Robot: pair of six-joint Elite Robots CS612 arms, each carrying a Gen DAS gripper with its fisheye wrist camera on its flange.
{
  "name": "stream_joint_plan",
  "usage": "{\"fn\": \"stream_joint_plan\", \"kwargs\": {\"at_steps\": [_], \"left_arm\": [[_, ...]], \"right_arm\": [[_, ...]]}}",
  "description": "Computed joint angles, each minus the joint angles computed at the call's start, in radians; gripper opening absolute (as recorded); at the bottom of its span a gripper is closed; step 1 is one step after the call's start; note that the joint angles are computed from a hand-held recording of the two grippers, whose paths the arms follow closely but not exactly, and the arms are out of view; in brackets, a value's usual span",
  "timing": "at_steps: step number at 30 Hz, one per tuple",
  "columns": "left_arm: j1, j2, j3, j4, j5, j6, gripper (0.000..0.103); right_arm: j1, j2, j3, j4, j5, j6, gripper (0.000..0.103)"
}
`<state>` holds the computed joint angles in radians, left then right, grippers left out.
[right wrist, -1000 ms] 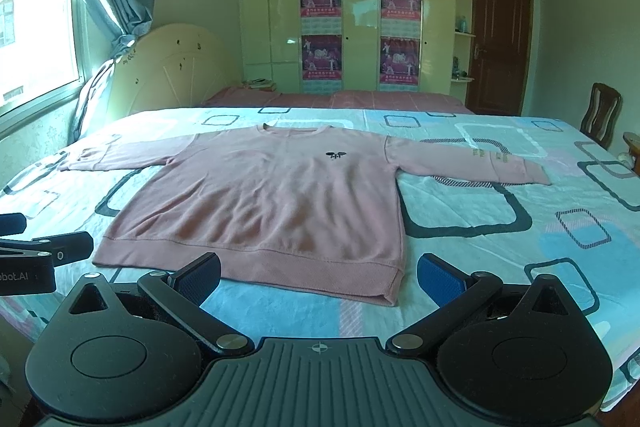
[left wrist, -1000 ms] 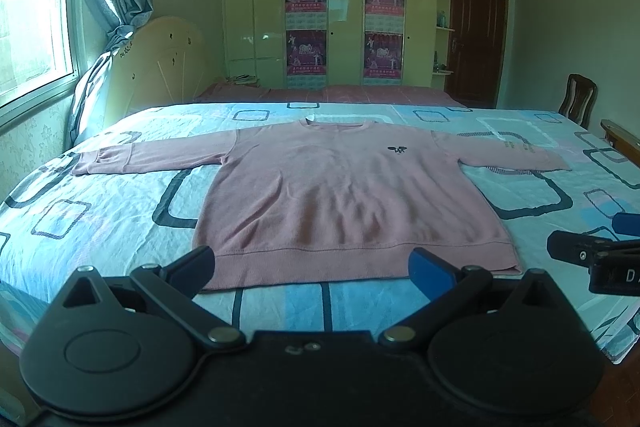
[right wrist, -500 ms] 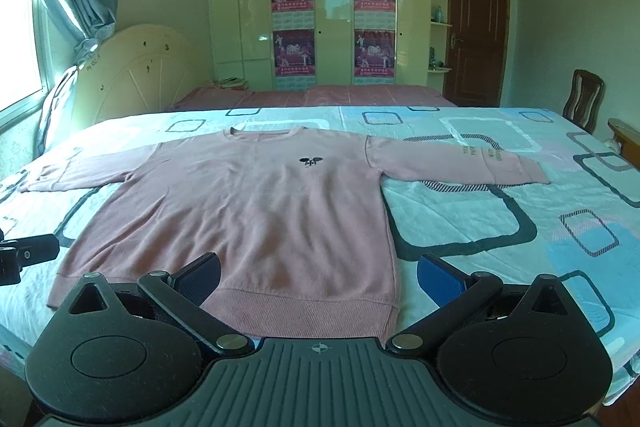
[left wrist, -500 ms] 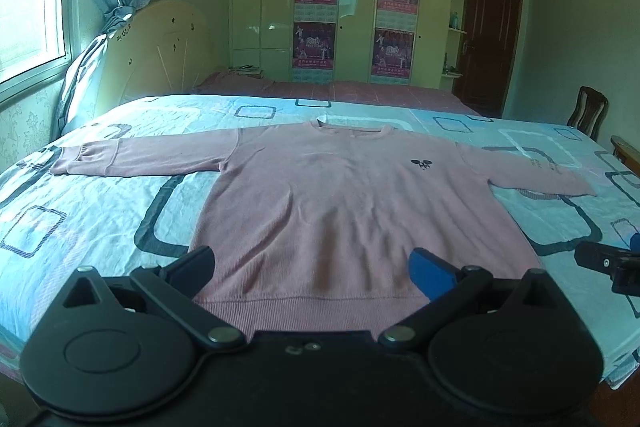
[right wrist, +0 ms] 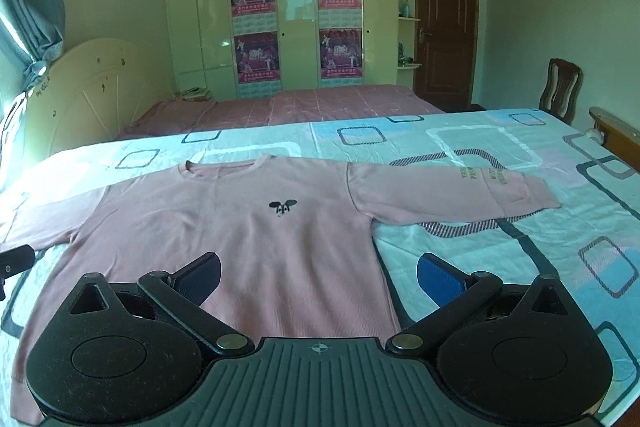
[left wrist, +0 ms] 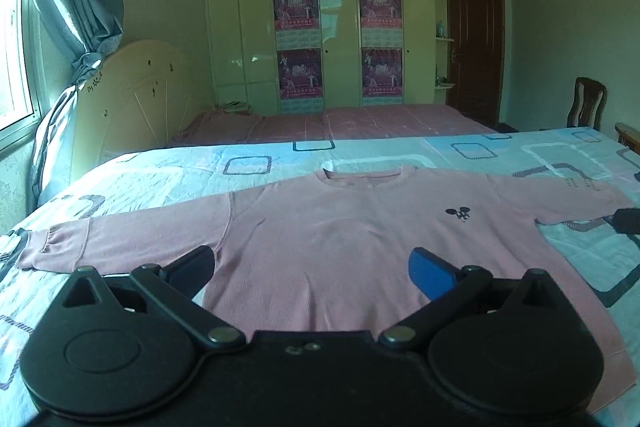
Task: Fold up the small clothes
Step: 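Move the right tool to the sleeve cuff and grasp it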
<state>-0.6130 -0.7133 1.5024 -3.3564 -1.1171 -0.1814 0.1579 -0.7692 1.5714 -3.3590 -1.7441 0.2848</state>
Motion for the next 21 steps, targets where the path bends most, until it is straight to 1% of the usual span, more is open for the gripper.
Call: {"fn": "stream_joint_plan", "kwargs": {"at_steps": [2, 3, 5, 8, 9, 10, 11, 12, 14, 16, 18, 19, 20, 21], "left_arm": [[0.014, 0.007, -0.035, 0.080, -0.043, -0.040, 0.102], [0.018, 0.014, -0.051, 0.096, -0.060, -0.059, 0.102], [0.020, 0.032, -0.080, 0.110, -0.069, -0.078, 0.102], [0.028, 0.058, -0.134, 0.171, -0.135, -0.111, 0.102], [0.029, 0.068, -0.152, 0.190, -0.161, -0.120, 0.097], [0.029, 0.077, -0.169, 0.208, -0.172, -0.130, 0.095], [0.028, 0.088, -0.188, 0.221, -0.180, -0.141, 0.095], [0.026, 0.099, -0.208, 0.229, -0.183, -0.143, 0.095], [0.013, 0.123, -0.257, 0.275, -0.141, -0.135, 0.095], [0.000, 0.153, -0.318, 0.328, -0.106, -0.128, 0.096], [-0.006, 0.180, -0.379, 0.393, -0.110, -0.130, 0.097], [-0.007, 0.195, -0.417, 0.443, -0.130, -0.146, 0.096], [-0.004, 0.206, -0.446, 0.472, -0.164, -0.163, 0.096], [-0.004, 0.221, -0.478, 0.497, -0.191, -0.183, 0.095]], "right_arm": [[-0.011, 0.007, -0.018, 0.030, 0.001, 0.002, 0.103], [-0.019, 0.009, -0.021, 0.032, 0.004, 0.002, 0.103], [-0.038, 0.014, -0.026, 0.037, 0.007, 0.012, 0.103], [-0.075, 0.027, -0.036, 0.045, 0.009, 0.053, 0.103], [-0.089, 0.033, -0.041, 0.045, 0.005, 0.068, 0.103], [-0.104, 0.041, -0.047, 0.042, 0.003, 0.081, 0.103], [-0.119, 0.049, -0.054, 0.036, 0.007, 0.091, 0.103], [-0.134, 0.057, -0.060, 0.029, 0.013, 0.100, 0.103], [-0.167, 0.079, -0.082, 0.025, 0.012, 0.116, 0.103], [-0.201, 0.097, -0.103, 0.023, 0.030, 0.133, 0.103], [-0.231, 0.124, -0.133, 0.026, 0.036, 0.145, 0.102], [-0.246, 0.138, -0.151, 0.036, 0.045, 0.157, 0.102], [-0.261, 0.152, -0.166, 0.042, 0.058, 0.172, 0.094], [-0.275, 0.164, -0.181, 0.054, 0.074, 0.190, 0.068]]}}
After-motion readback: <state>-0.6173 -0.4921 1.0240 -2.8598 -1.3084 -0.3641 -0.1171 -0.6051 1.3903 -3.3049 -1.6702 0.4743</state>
